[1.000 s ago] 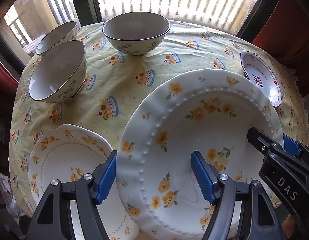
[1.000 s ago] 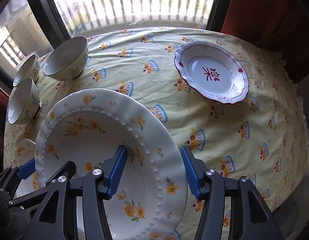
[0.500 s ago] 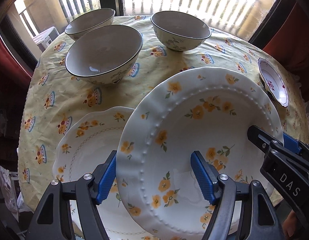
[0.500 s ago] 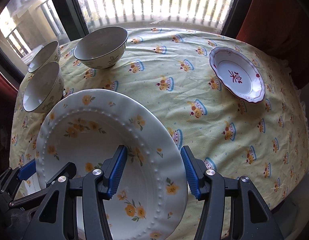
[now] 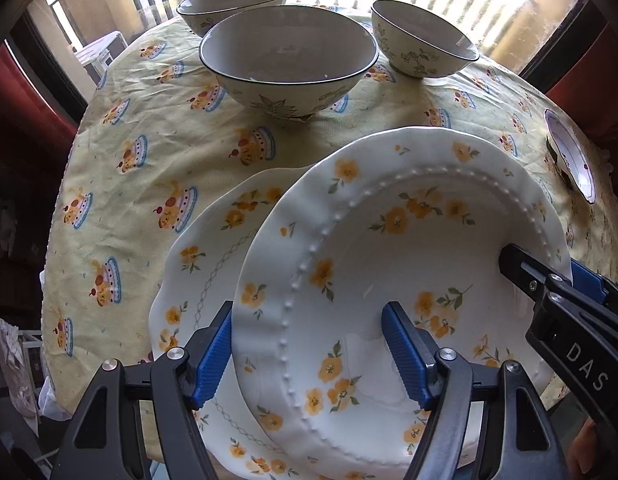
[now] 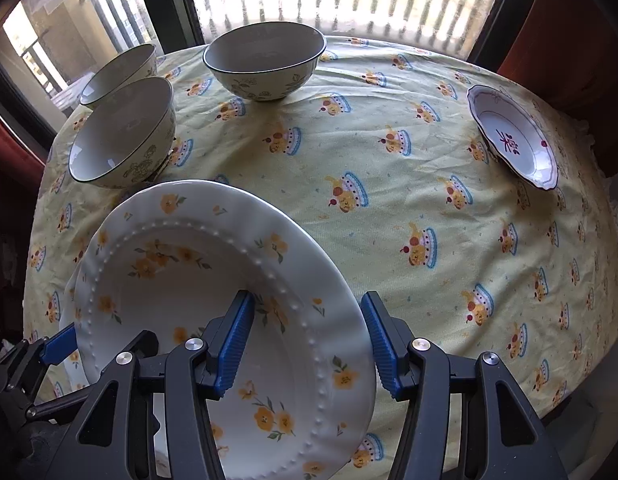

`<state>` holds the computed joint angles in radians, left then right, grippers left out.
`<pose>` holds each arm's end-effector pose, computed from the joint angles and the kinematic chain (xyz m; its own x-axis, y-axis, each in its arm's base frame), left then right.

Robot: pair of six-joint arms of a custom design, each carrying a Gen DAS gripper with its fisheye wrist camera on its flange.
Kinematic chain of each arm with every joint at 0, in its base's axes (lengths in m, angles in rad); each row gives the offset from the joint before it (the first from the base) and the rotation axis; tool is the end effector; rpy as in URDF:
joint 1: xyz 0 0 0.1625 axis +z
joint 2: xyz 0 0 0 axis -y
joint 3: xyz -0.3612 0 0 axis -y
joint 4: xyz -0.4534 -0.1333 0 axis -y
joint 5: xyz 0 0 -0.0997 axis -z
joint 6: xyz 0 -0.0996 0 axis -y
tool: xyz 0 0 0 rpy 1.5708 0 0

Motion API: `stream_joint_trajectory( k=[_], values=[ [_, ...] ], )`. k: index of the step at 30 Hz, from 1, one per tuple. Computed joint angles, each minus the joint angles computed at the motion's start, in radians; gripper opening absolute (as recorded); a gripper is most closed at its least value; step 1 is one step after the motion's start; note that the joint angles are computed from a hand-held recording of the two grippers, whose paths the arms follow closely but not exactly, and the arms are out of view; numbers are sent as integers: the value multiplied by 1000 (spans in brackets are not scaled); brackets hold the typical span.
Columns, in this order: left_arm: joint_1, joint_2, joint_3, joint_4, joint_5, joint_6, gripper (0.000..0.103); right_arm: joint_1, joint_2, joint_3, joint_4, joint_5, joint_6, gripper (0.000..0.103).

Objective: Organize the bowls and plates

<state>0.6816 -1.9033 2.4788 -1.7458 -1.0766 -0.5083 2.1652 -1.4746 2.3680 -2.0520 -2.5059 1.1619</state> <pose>-0.1348 -0.3419 0.1375 -0.7071 0.4166 -0.5713 0.4247 0.8963 0.1280 0.2605 -0.2905 0.0746 -0.5946 0.4581 0.6607 0.0817 0.8520 -0.5172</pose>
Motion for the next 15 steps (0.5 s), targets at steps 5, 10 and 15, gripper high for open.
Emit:
stream_joint_trajectory(
  k=[5,10,15],
  values=[
    [29,-13,2,10,2,18,73,-1,58,-28,-5,5,16,59],
    [51,-29,12,19,1,20,74,-11,93,-40,-23,18,6,59],
    [29,-47,40,4,23,24,75,-17,111,-49,-24,13,3,59]
  ],
)
